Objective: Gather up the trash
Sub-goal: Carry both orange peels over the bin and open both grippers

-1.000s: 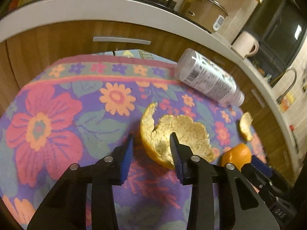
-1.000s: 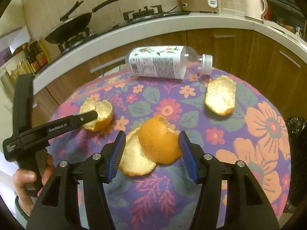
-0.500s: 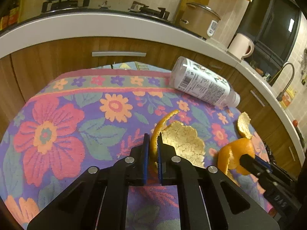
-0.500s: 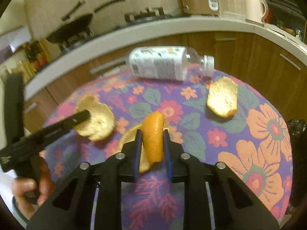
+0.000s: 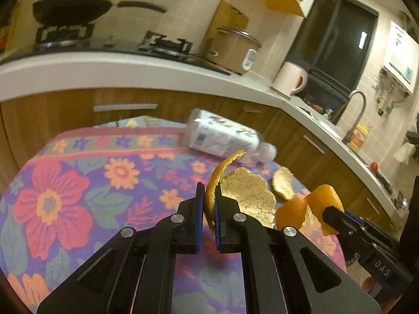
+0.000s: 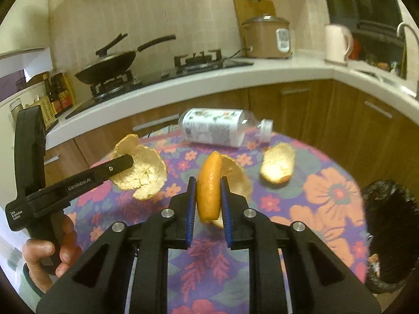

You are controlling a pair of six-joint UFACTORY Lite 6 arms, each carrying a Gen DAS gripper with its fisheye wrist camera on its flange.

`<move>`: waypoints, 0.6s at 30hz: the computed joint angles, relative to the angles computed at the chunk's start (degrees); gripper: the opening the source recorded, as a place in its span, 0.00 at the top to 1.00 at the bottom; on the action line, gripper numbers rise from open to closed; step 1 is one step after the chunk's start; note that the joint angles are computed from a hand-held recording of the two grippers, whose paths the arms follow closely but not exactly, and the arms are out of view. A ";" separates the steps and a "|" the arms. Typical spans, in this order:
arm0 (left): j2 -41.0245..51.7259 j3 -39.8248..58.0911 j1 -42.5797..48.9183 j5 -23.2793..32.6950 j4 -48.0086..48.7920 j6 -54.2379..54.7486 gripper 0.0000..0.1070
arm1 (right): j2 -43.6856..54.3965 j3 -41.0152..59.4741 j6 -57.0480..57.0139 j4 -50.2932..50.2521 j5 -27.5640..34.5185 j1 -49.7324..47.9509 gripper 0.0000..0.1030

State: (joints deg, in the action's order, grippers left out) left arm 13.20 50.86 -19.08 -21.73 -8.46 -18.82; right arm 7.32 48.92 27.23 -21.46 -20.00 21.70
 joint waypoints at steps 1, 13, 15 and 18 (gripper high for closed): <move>-0.47 0.36 -0.81 0.37 -1.04 1.05 0.96 | -2.12 -1.41 -1.22 0.92 0.06 -0.35 0.86; 1.55 14.36 -14.76 5.29 -32.68 34.40 0.96 | -18.66 -11.36 21.99 -25.91 -4.73 -18.07 0.86; 4.91 19.82 -17.62 5.92 -40.56 42.72 0.96 | -19.95 -12.17 26.99 -31.96 -6.80 -23.05 0.86; 10.32 27.88 -21.00 6.86 -50.69 53.44 0.96 | -20.37 -12.69 32.03 -38.54 -10.38 -30.55 0.86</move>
